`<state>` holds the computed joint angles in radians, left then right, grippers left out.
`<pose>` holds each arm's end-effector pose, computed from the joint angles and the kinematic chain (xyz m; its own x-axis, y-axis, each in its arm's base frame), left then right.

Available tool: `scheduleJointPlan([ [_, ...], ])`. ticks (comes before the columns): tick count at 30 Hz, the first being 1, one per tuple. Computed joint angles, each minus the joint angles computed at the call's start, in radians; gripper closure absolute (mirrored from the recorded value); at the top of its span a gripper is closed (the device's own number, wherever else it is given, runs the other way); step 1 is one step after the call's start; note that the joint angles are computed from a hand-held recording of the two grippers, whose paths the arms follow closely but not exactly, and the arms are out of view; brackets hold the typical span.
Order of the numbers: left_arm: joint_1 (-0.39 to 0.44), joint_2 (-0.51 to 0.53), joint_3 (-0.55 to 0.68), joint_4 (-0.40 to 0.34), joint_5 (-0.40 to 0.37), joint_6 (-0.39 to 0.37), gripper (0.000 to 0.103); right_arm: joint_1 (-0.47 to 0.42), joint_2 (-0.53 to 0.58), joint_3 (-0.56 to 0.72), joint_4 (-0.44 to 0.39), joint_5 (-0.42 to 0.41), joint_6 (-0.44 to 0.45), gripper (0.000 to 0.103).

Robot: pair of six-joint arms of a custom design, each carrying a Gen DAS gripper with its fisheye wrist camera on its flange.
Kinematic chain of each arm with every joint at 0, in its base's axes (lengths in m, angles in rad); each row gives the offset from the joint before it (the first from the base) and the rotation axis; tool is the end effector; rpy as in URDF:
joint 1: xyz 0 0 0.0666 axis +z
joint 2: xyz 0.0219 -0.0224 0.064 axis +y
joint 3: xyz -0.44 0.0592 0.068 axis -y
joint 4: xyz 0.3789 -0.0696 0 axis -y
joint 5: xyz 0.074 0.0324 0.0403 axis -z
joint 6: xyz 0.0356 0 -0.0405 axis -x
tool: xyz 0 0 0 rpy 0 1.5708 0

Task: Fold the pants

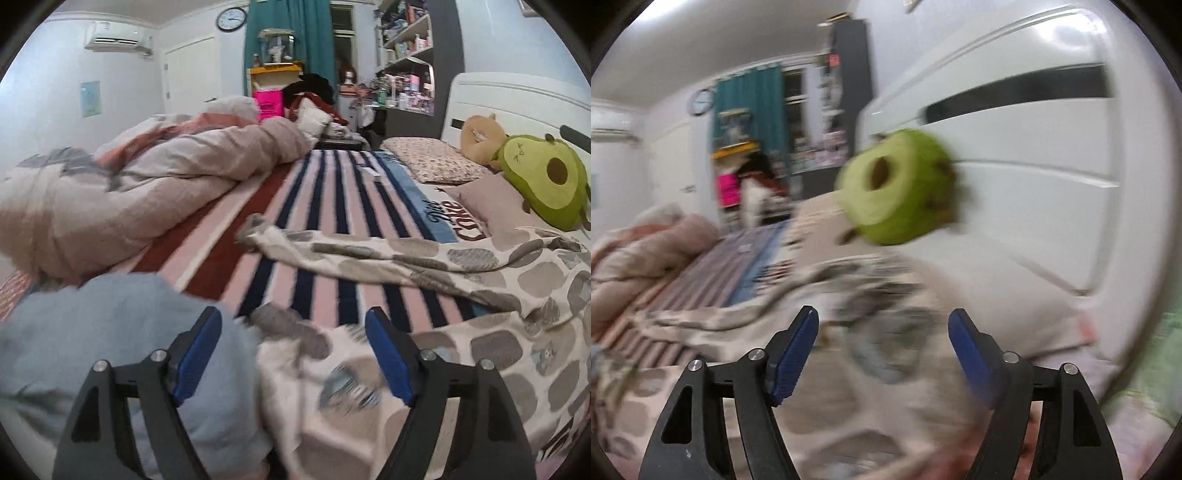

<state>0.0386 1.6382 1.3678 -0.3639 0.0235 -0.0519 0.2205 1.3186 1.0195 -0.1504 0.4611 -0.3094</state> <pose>0.5723 0.0209 0.3987 -0.5924 0.0290 -0.8051 0.0111 0.9995 0.0279 0.4283 0.0794 0.4158 -0.3444 0.2023 -0.9168 0.3150 0.9448 0.0901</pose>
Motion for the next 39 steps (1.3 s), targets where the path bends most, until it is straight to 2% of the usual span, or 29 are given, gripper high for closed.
scheduleJointPlan([
  [2, -0.021, 0.049, 0.054, -0.024, 0.004, 0.001, 0.022, 0.002, 0.057, 0.044, 0.01, -0.112, 0.018, 0.033],
  [8, -0.079, 0.245, 0.275, -0.124, -0.049, 0.006, 0.022, 0.027, 0.186, 0.147, 0.013, -0.222, 0.071, 0.033],
  [13, -0.093, 0.409, 0.498, -0.277, 0.012, 0.047, 0.022, 0.025, 0.305, 0.263, -0.042, -0.333, 0.109, 0.033],
  [21, -0.076, 0.603, 0.773, -0.461, 0.096, 0.137, 0.022, 0.049, 0.504, 0.493, -0.234, -0.452, 0.243, 0.033],
  [25, -0.069, 0.67, 0.87, -0.516, 0.122, 0.165, 0.022, 0.064, 0.598, 0.605, -0.336, -0.508, 0.305, 0.033],
  [26, -0.069, 0.679, 0.879, -0.51, 0.12, 0.178, 0.023, 0.069, 0.627, 0.64, -0.369, -0.514, 0.32, 0.033],
  [28, -0.069, 0.687, 0.884, -0.492, 0.107, 0.197, 0.029, 0.076, 0.665, 0.681, -0.41, -0.512, 0.351, 0.033],
  [31, -0.077, 0.687, 0.877, -0.471, 0.063, 0.187, 0.055, 0.091, 0.722, 0.76, -0.505, -0.483, 0.401, 0.033],
  [33, -0.075, 0.68, 0.864, -0.455, 0.071, 0.18, 0.083, 0.101, 0.746, 0.792, -0.545, -0.432, 0.415, 0.036],
  [34, -0.074, 0.673, 0.85, -0.441, 0.084, 0.175, 0.089, 0.104, 0.75, 0.794, -0.546, -0.397, 0.409, 0.047],
  [35, -0.075, 0.661, 0.829, -0.421, 0.093, 0.168, 0.093, 0.105, 0.751, 0.791, -0.541, -0.368, 0.403, 0.068],
  [37, -0.077, 0.623, 0.76, -0.351, 0.082, 0.152, 0.095, 0.104, 0.745, 0.777, -0.525, -0.33, 0.381, 0.09],
  [39, -0.073, 0.58, 0.695, -0.288, 0.077, 0.147, 0.095, 0.1, 0.722, 0.744, -0.477, -0.339, 0.367, 0.096],
])
